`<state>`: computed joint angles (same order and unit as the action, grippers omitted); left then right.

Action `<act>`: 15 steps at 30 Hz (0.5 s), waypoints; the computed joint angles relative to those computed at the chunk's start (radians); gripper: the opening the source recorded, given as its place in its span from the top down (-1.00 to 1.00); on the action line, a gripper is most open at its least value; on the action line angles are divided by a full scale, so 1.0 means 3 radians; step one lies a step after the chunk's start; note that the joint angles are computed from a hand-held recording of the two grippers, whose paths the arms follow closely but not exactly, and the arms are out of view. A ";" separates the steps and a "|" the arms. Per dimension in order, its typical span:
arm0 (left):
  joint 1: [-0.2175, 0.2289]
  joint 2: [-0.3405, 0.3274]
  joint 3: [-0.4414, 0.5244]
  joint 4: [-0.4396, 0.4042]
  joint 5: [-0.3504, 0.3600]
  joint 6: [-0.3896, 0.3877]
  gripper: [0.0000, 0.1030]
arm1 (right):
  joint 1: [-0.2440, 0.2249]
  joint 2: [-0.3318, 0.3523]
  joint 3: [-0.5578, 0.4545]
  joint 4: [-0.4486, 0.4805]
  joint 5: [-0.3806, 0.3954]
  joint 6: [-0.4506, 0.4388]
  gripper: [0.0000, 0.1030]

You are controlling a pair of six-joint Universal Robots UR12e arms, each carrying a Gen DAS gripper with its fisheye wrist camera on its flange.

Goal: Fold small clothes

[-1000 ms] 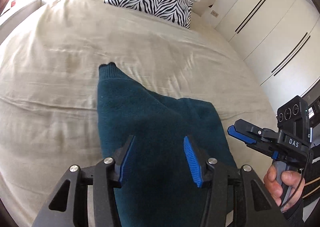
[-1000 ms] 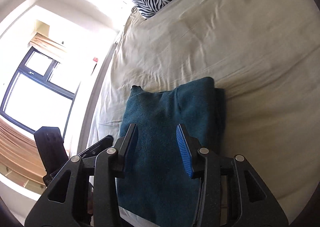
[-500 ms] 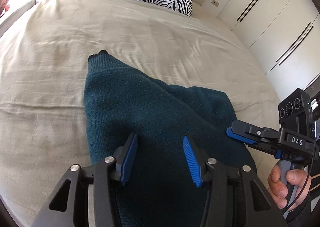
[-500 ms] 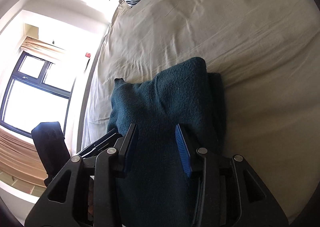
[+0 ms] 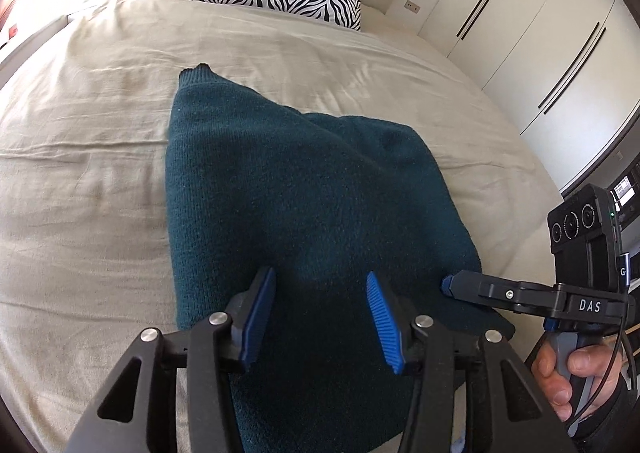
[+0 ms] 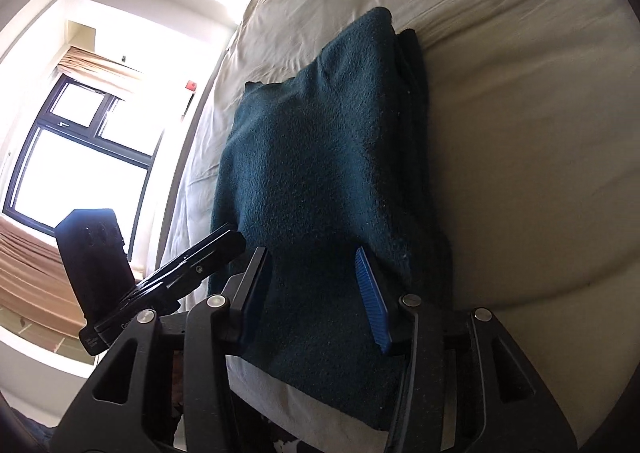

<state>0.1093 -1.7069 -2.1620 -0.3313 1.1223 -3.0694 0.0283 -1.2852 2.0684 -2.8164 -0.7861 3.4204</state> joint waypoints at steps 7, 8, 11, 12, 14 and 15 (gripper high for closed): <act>0.0076 0.0249 -0.0272 0.0441 0.0074 -0.0157 -0.40 | 0.0118 -0.0374 0.0169 -0.0340 -0.0707 -0.0187 0.16; 0.0062 0.0301 -0.0336 0.0625 0.0186 -0.0185 -0.58 | 0.0147 -0.0440 0.0207 -0.0486 -0.0869 -0.0211 0.16; 0.0006 0.0443 -0.0528 0.1314 0.0565 -0.0171 -0.94 | 0.0250 -0.0615 0.0297 -0.0928 -0.1384 -0.0292 0.02; -0.0036 0.0472 -0.0573 0.1550 0.0749 -0.0154 -1.00 | 0.0295 -0.0652 0.0331 -0.1155 -0.1578 -0.0302 -0.06; -0.0118 0.0506 -0.0626 0.1944 0.1066 -0.0065 -1.00 | 0.0381 -0.0685 0.0388 -0.1696 -0.1944 -0.0269 -0.68; -0.0160 0.0521 -0.0638 0.2094 0.1199 -0.0001 -1.00 | 0.0426 -0.0684 0.0418 -0.2014 -0.2126 -0.0248 -0.83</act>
